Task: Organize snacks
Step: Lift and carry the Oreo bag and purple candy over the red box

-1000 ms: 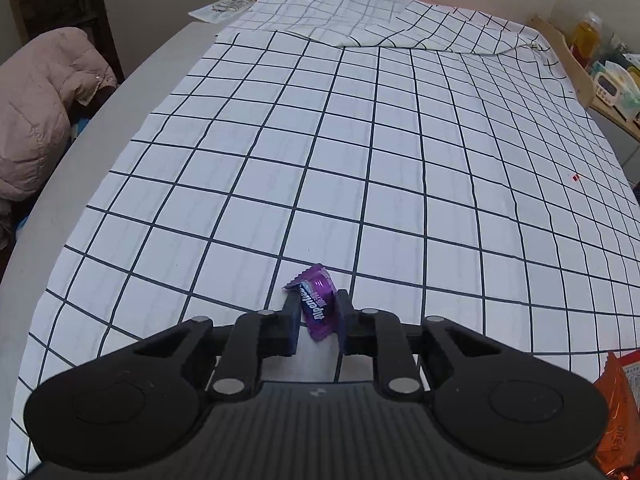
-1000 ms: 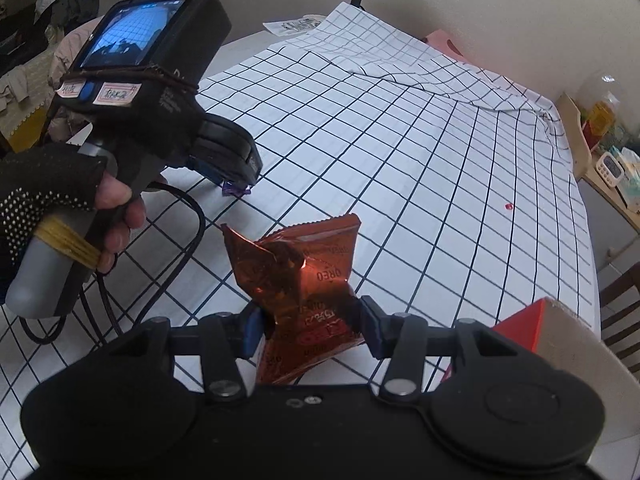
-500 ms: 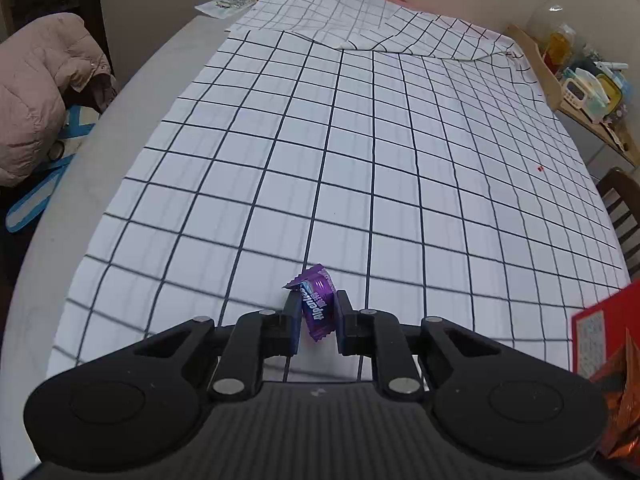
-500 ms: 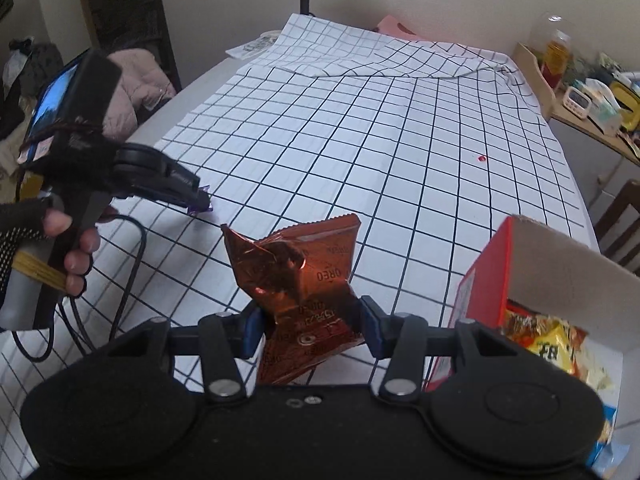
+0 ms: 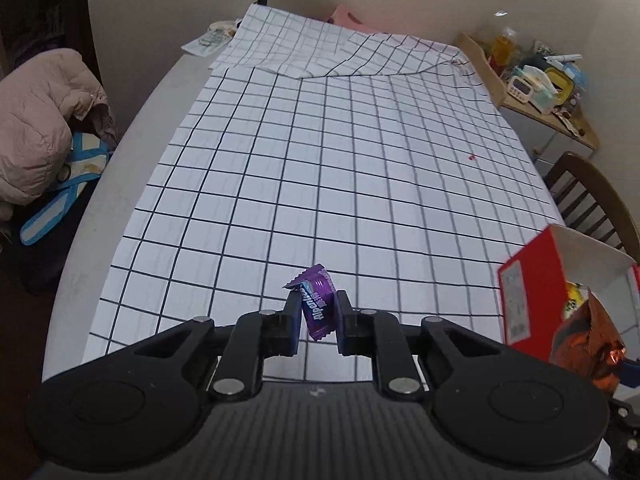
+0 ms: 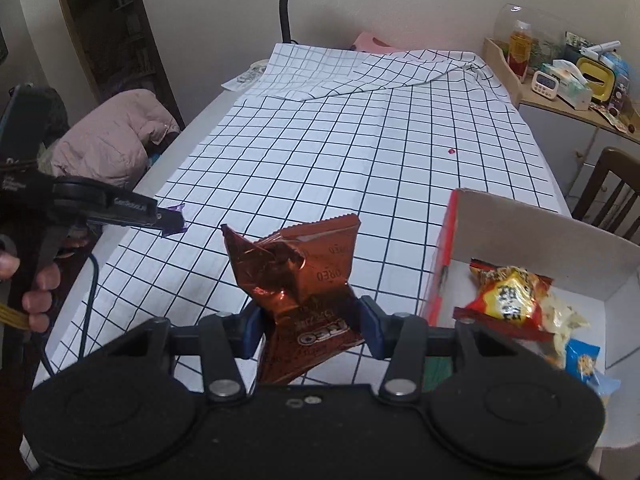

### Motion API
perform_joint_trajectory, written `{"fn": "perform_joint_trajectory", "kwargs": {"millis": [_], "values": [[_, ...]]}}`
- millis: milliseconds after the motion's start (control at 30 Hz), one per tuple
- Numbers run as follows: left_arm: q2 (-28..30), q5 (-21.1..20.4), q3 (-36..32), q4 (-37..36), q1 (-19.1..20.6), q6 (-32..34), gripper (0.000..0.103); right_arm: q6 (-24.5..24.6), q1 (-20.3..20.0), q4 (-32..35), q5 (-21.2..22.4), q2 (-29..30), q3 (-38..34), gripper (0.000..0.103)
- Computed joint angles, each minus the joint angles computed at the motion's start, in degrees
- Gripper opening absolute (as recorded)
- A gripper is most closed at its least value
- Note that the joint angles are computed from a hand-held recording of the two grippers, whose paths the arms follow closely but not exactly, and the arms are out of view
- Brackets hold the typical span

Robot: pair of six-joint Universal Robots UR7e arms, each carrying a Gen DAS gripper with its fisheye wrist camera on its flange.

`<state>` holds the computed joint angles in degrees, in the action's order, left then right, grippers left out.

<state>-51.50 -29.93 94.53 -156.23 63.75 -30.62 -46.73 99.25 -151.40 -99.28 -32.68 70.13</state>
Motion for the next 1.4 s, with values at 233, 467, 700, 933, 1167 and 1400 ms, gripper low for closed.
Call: {"fn": "perform_joint_trajectory", "kwargs": {"millis": [233, 467, 700, 933, 1167, 1400], "values": [[1.1, 3.8, -0.5, 3.8, -4.6, -4.9, 0.016, -1.5, -1.8, 0.3, 2.4, -3.8, 2.0, 0.048], [5.7, 4.9, -4.8, 6.8, -8.2, -7.3, 0.016, -3.8, -4.2, 1.6, 4.1, -6.4, 1.3, 0.048], [12.6, 3.3, -12.8, 10.0, -10.1, -7.5, 0.016, -5.3, -7.1, 3.2, 5.5, -7.9, -1.5, 0.048], [20.9, 0.7, -23.8, 13.8, -10.8, -3.9, 0.017, -5.1, -9.8, 4.8, 5.9, -7.2, -6.3, 0.048], [28.4, -1.7, -35.3, 22.1, -9.4, -3.2, 0.017, -5.0, -11.1, 8.0, 3.3, -3.2, -13.8, 0.048], [33.2, -5.8, -43.4, 29.1, -7.0, -5.0, 0.017, -6.5, -11.9, 9.9, -0.2, 0.9, -19.5, 0.048]]}}
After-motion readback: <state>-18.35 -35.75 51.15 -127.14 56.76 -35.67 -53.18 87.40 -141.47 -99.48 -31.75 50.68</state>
